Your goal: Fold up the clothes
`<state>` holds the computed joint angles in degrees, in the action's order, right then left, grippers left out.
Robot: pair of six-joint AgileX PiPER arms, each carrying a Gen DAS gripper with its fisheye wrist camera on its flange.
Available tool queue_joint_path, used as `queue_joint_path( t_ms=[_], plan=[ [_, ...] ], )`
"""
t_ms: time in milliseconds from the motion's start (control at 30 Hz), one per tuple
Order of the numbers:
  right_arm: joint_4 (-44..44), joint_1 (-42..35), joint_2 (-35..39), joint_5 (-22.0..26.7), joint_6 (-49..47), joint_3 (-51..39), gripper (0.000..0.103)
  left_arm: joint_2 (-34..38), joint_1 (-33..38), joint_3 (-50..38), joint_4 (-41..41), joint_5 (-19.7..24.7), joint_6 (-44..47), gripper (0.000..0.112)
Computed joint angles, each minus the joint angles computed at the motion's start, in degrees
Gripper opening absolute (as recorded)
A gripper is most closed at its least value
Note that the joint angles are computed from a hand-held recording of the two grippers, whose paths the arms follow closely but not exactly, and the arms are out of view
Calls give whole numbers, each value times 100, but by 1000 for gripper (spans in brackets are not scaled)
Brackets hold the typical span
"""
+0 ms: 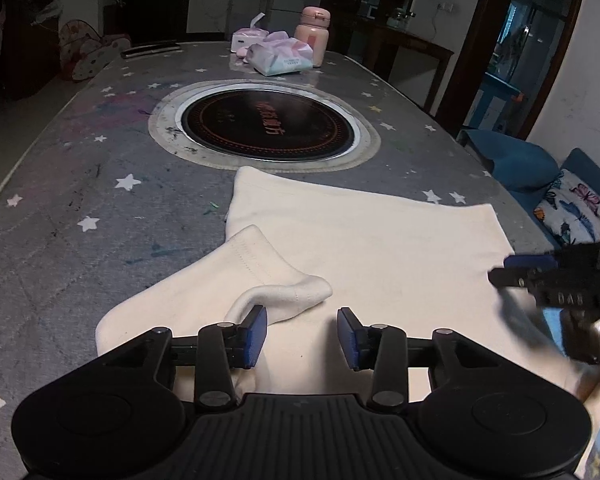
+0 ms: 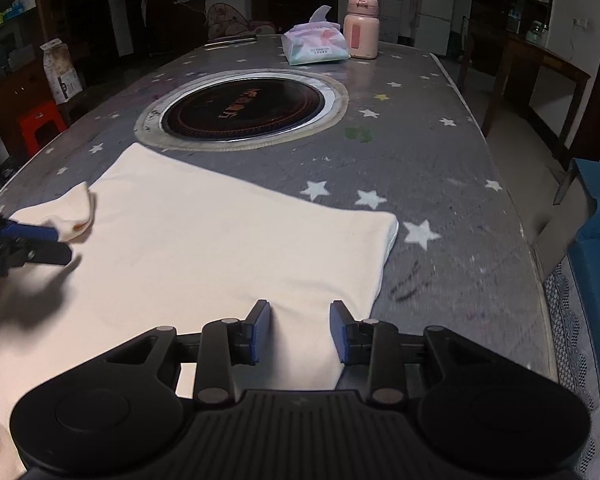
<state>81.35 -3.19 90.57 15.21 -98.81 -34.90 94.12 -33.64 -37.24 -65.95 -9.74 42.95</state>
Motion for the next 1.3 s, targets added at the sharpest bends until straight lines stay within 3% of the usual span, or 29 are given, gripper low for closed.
queue_joint_path(
  t_ms=[233,433,500,633,867,1100,1300],
  plan=[
    [-378,426,674,-174,514,-792,34,75,-258,167,-625,-838,468,41],
    [-1059,585,624,-130,1084,-994,34,14,-92,271,-901,-1005,829,42],
    [-993,325,270,5,905,-758,34,-24,0,331,-820,-1003,772,42],
    [-1301,-510,-529,322,879,-241,34,-165,14,426,-815,-879,787,55],
    [-1793,-2716,-1556,1315,470,510,33,-687,-744,650,-744,-589,687,58],
    [-1538,-3595,-1379,1598,-196,768,33,-799,-1500,748,-133,-163,148,58],
    [-960,-3982,-956,1616,-807,924,34,-753,-2072,893,-236,-285,87,59]
  ],
)
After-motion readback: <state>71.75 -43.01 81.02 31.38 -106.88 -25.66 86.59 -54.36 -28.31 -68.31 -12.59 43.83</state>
